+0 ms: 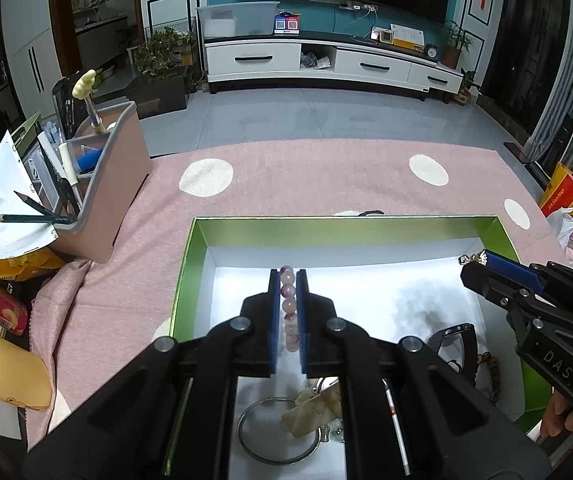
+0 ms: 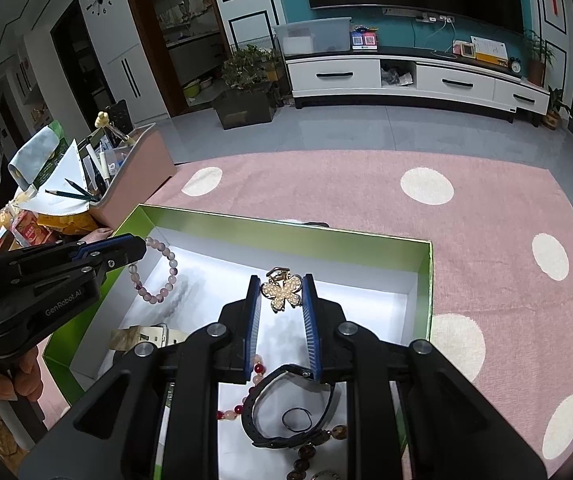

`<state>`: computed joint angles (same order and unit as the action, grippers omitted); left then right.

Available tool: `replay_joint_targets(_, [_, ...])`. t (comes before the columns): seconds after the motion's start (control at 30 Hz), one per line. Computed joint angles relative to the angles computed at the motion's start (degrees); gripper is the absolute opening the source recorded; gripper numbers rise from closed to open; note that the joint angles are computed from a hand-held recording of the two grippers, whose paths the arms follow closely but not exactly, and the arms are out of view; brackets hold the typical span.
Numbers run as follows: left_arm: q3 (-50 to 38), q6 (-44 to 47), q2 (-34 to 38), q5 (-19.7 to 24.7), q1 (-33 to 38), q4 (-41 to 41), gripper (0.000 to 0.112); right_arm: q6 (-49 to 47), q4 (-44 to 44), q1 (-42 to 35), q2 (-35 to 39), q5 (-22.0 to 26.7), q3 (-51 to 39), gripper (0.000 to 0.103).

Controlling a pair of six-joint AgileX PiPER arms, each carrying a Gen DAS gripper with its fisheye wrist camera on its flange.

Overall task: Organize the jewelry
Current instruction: 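Carry the pink bracelet and gold brooch over the green box with both tools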

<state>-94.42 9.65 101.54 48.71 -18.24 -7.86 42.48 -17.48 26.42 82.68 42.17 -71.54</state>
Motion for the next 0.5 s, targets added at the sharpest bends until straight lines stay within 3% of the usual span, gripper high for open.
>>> replay_joint_targets(0.5, [-1.3,-0.6,2.0,0.4,0.0,1.1,0.007,-0.6,0.7,-0.6,1.5,0.4,-0.8,0.020])
